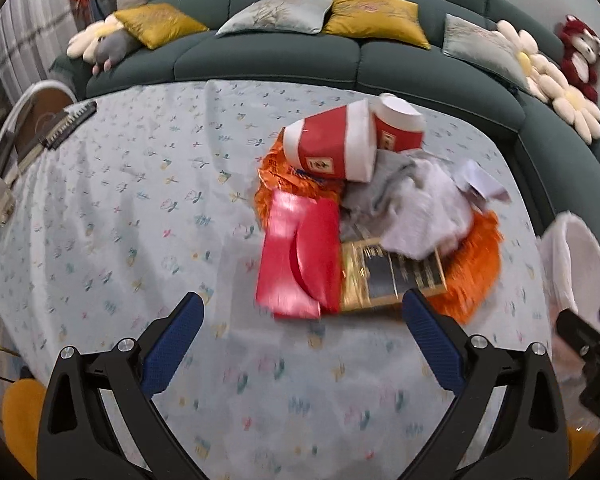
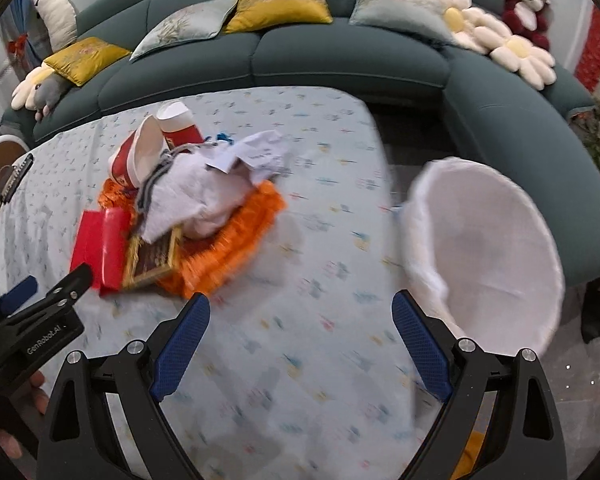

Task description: Collect trash

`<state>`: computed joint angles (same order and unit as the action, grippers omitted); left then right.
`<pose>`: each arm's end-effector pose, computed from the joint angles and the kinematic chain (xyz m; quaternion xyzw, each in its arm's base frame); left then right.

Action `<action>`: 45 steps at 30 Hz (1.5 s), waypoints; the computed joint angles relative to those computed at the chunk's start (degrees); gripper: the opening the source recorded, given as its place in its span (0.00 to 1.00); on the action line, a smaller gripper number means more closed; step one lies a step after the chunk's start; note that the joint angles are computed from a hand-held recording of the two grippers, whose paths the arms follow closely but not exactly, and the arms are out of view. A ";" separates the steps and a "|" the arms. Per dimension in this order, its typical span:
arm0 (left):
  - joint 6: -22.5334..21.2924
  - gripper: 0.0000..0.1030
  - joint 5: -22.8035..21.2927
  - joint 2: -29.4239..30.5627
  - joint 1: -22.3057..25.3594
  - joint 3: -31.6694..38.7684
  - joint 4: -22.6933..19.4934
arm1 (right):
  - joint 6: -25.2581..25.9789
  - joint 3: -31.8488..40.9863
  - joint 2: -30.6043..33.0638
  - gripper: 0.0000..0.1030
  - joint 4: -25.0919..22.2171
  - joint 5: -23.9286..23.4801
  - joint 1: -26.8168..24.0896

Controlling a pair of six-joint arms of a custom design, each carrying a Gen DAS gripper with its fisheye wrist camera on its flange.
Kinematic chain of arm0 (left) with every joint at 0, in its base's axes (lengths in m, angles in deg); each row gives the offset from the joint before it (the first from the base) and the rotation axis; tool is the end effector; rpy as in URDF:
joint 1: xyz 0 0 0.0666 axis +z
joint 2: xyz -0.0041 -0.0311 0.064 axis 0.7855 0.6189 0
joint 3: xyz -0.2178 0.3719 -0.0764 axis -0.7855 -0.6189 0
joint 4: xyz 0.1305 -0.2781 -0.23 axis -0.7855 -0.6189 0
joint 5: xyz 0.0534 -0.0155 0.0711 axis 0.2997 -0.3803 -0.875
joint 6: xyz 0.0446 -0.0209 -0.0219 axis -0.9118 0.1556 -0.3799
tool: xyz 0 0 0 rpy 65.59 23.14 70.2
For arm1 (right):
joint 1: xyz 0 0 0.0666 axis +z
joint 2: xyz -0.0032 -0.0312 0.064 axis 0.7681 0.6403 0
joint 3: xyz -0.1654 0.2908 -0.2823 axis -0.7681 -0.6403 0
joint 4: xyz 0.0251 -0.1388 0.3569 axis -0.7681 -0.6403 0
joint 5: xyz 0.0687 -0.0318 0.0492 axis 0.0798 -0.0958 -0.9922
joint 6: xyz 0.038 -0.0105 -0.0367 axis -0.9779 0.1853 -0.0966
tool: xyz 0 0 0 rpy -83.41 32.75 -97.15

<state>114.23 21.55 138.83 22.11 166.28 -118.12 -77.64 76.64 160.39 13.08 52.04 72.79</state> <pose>0.6266 -0.3457 0.3077 -0.0422 0.9591 0.0013 0.2801 0.6068 0.2436 0.3266 0.0466 0.9665 -0.0071 0.2522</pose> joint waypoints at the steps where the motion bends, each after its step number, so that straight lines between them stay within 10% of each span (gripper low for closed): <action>1: 0.53 0.92 0.71 0.83 0.51 1.15 -0.46 | -0.27 1.70 1.31 0.84 -0.83 -0.56 -0.03; 9: 4.67 0.90 6.44 7.28 3.84 9.35 -3.80 | -1.86 14.36 11.02 0.77 -6.56 -2.83 -0.34; 18: 4.46 0.55 12.85 9.55 5.19 11.12 -4.81 | -3.92 19.80 17.17 0.59 -10.77 -6.66 -0.11; 29: 4.28 0.23 12.16 5.59 4.18 4.15 -1.19 | -2.53 14.84 13.88 0.21 -8.45 -6.27 0.89; 45: 4.85 0.07 10.99 -2.85 -0.33 -3.96 2.49 | -5.11 -5.59 -3.37 0.18 3.54 -4.37 0.00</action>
